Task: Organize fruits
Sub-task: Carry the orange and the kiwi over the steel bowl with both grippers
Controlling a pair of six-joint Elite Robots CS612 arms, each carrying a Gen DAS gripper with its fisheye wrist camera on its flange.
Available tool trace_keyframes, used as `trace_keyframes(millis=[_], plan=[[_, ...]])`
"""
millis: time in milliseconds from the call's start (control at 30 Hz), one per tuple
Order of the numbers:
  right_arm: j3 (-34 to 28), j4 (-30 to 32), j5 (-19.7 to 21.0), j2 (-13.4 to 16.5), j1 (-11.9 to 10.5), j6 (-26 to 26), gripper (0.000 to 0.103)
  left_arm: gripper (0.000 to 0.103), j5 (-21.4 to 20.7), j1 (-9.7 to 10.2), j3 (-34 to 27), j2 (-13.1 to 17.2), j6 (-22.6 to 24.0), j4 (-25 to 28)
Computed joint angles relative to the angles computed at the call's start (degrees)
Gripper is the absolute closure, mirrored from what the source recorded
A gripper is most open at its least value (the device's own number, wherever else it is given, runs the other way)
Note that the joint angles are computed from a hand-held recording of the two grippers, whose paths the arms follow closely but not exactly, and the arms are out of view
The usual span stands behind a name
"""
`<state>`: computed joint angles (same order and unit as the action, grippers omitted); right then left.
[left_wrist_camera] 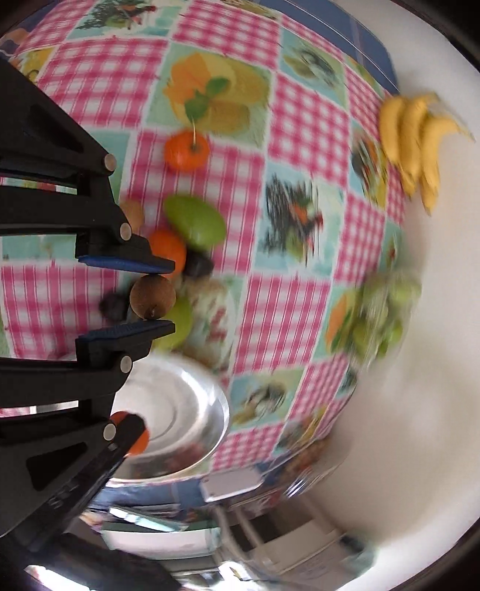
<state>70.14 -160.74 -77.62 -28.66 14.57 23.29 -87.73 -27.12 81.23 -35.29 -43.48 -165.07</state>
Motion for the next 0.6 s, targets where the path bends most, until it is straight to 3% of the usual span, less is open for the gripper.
trace_keyframes(millis=[467, 600], plan=[[3.6, 1.6, -3.9, -1.0, -3.2, 7.0, 0.062, 0.076, -0.8, -4.39, -6.5, 3.7, 12.0, 5.4], [3.4, 2.9, -3.8, -0.7, -3.3, 7.1, 0.062, 0.076, -0.8, -4.66, -7.4, 4.4, 13.0, 7.1]])
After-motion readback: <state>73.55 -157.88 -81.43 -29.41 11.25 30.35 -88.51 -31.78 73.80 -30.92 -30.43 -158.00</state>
